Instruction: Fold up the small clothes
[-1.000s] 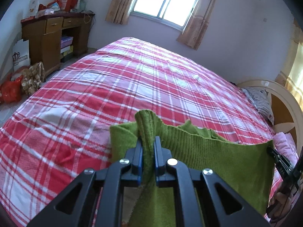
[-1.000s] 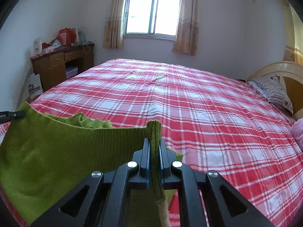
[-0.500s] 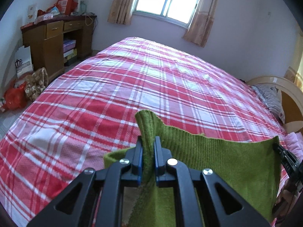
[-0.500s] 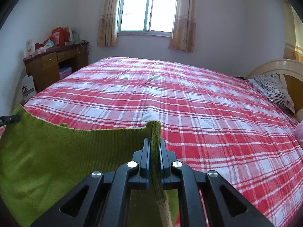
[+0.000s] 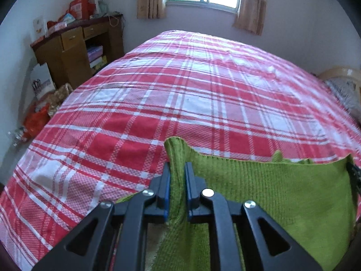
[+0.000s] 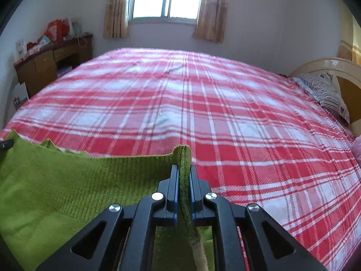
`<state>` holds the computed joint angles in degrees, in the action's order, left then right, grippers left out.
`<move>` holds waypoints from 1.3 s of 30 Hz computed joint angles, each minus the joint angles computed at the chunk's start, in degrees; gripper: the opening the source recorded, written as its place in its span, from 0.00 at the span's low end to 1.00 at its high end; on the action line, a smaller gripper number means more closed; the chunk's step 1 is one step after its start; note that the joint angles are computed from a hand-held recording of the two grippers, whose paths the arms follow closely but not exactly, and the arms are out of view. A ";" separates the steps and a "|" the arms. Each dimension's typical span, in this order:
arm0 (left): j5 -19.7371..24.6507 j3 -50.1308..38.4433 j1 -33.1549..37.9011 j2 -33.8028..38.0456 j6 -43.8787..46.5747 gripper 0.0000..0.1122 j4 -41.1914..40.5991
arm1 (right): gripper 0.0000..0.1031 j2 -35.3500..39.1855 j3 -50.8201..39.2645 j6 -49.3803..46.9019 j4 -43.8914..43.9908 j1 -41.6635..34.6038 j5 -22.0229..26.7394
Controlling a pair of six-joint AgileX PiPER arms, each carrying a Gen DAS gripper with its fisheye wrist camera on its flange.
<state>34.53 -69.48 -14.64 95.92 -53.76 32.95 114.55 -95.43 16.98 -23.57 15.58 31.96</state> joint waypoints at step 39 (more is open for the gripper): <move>18.72 18.24 -22.32 -21.50 -17.34 0.92 9.50 | 0.16 -36.66 41.76 -7.39 18.23 4.70 -10.12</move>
<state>53.25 -51.24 -36.96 74.43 -71.10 42.45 77.90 -53.67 9.59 -5.34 20.28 21.83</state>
